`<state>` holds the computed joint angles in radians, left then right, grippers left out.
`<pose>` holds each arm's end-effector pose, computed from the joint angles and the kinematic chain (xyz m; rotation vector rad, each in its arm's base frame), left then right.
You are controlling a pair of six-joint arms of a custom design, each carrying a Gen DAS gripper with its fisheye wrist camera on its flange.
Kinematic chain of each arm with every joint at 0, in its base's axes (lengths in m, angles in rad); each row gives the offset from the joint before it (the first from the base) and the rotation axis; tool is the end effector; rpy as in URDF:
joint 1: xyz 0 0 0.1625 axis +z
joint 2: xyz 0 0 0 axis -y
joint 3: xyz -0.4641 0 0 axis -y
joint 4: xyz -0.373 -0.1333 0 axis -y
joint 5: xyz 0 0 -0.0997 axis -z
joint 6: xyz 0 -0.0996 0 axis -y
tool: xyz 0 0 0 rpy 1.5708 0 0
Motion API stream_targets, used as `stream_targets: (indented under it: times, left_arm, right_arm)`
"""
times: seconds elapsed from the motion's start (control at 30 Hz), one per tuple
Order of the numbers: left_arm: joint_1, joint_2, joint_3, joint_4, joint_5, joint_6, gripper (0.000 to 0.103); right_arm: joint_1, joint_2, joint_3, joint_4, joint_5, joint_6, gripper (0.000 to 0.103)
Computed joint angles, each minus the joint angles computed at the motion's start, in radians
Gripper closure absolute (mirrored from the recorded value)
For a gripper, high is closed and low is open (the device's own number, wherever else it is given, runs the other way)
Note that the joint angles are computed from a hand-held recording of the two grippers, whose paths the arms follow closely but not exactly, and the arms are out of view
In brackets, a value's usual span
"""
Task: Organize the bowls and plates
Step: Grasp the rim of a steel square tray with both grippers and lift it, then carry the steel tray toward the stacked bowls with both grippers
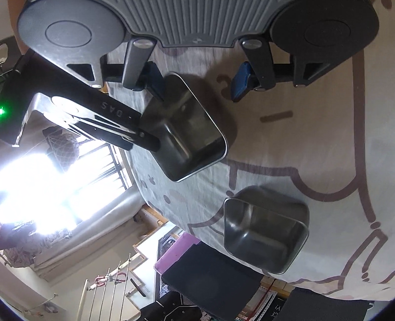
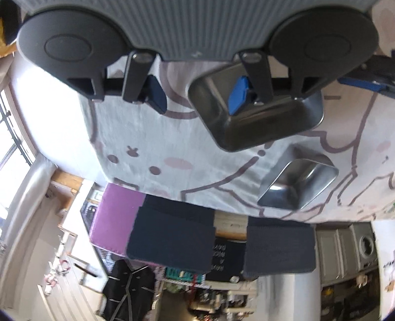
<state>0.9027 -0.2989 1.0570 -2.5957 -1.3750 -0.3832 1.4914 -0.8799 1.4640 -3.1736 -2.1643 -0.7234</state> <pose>-0.3982 -0.7511 -0.0252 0.3951 3.0396 -0.5068 0.0195 -0.7333 0.3561 0.3237 -2.1009 0.8269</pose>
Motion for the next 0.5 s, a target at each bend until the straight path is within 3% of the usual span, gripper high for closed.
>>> stream_targets:
  times: [0.13,0.37,0.5]
  left_arm:
    - [0.008,0.016,-0.038,0.028,-0.014,-0.001,0.056]
    - [0.017,0.04,-0.095,0.08,-0.034,0.019,0.071]
    - [0.017,0.044,-0.105,0.085,-0.013,0.045,0.078]
  right_arm:
    - [-0.003,0.032,-0.051,0.04,0.006,0.006,0.042]
    - [-0.007,0.049,-0.097,0.103,-0.003,-0.013,0.073]
    - [-0.017,0.009,-0.074,0.16,0.016,0.051,0.086]
